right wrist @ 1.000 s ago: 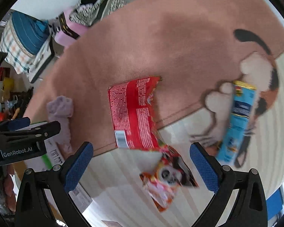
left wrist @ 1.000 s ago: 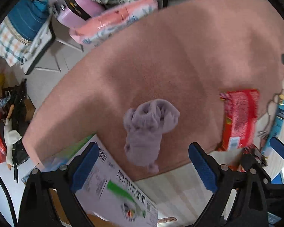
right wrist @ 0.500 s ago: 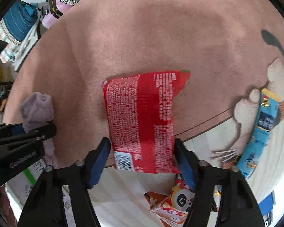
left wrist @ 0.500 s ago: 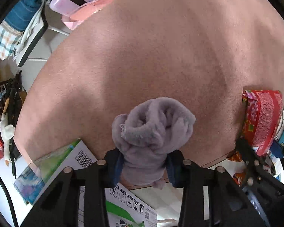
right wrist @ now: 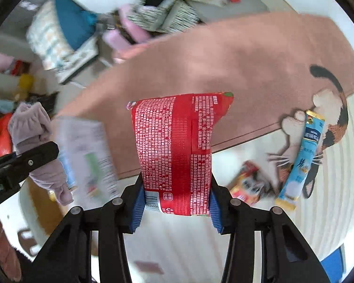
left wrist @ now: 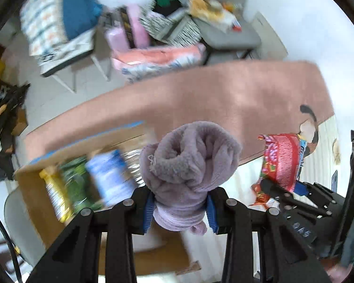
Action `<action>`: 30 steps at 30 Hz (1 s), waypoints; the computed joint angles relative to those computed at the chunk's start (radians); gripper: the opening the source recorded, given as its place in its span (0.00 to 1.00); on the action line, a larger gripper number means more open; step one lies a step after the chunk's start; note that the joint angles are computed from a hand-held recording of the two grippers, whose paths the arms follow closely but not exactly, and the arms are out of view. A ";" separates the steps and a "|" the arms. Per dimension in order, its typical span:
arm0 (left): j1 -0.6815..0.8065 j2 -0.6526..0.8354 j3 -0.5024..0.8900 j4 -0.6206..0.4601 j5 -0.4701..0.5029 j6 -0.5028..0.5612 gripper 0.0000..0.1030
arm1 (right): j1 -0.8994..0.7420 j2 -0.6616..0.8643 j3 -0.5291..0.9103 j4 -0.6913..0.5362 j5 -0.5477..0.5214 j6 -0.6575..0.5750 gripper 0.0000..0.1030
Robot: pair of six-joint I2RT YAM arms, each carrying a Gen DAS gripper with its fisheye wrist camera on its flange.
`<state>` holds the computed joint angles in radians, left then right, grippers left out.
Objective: Organize soft objects
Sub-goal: 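Carry plush toy and red snack bag into the box and release both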
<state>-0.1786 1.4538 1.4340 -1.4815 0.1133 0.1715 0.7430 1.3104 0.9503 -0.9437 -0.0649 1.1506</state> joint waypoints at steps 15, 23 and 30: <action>0.857 0.088 -0.103 0.101 -0.153 0.548 0.32 | 0.255 0.699 0.883 -0.211 0.027 -0.027 0.47; 0.889 0.262 -0.199 0.242 -0.224 0.522 0.33 | 0.218 1.095 1.349 -0.473 0.064 -0.141 0.47; 0.900 0.368 -0.180 0.238 -0.223 0.492 0.54 | 0.188 1.235 1.490 -0.556 0.038 -0.174 0.70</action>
<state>0.7215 1.8223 1.2540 -1.2433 -0.1097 0.6634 0.9313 2.5456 2.4404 -1.4992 -0.0269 0.9765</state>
